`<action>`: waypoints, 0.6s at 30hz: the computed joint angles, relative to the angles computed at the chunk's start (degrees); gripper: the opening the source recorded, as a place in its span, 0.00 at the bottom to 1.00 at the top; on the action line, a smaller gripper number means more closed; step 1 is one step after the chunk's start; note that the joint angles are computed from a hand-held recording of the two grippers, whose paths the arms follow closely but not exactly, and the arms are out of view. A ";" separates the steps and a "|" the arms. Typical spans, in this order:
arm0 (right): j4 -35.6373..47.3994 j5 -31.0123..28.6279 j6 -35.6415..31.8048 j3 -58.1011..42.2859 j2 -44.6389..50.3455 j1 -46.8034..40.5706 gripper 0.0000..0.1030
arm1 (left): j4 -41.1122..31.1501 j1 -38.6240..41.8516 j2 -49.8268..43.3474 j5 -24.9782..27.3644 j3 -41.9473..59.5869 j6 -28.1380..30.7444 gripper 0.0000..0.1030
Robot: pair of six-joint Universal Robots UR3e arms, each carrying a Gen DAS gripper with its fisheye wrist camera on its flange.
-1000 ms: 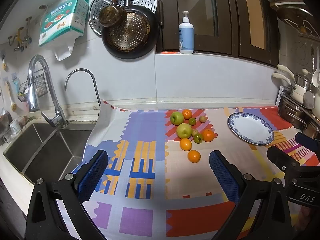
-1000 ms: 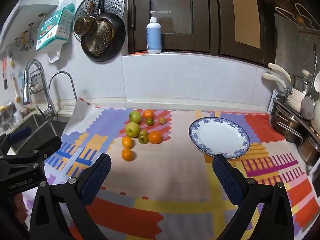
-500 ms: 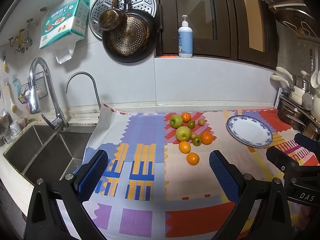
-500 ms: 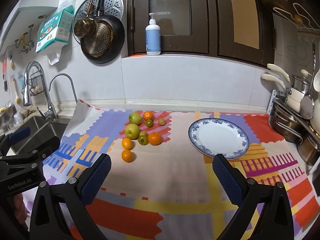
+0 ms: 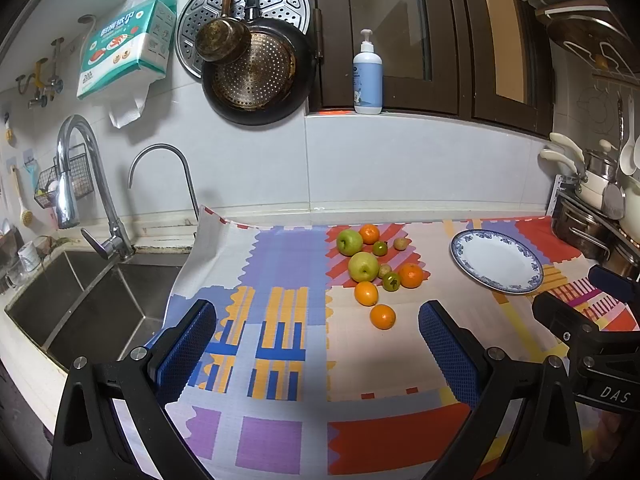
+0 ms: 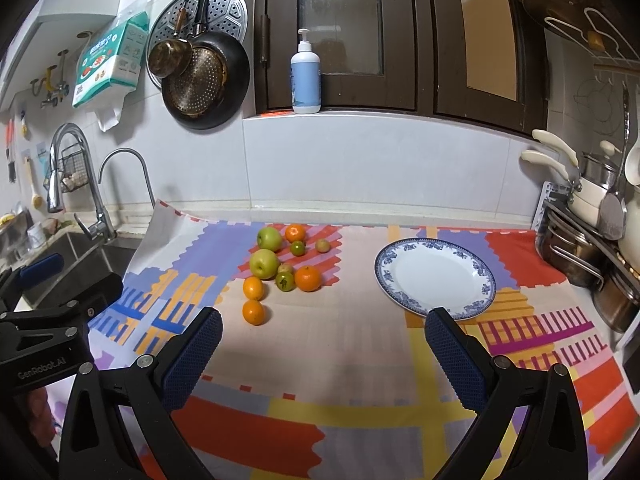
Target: Organize fruits
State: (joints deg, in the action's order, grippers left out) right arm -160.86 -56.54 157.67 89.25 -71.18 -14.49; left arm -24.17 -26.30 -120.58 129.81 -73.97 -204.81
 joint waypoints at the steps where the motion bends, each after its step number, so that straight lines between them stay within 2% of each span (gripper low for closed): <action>1: -0.11 -0.04 -0.03 0.09 0.01 0.02 0.99 | 0.09 -0.06 -0.02 0.11 -0.02 -0.05 1.00; 18: -0.10 -0.23 0.09 -0.02 0.08 0.15 0.99 | -0.04 0.02 -0.03 -0.01 0.10 0.07 1.00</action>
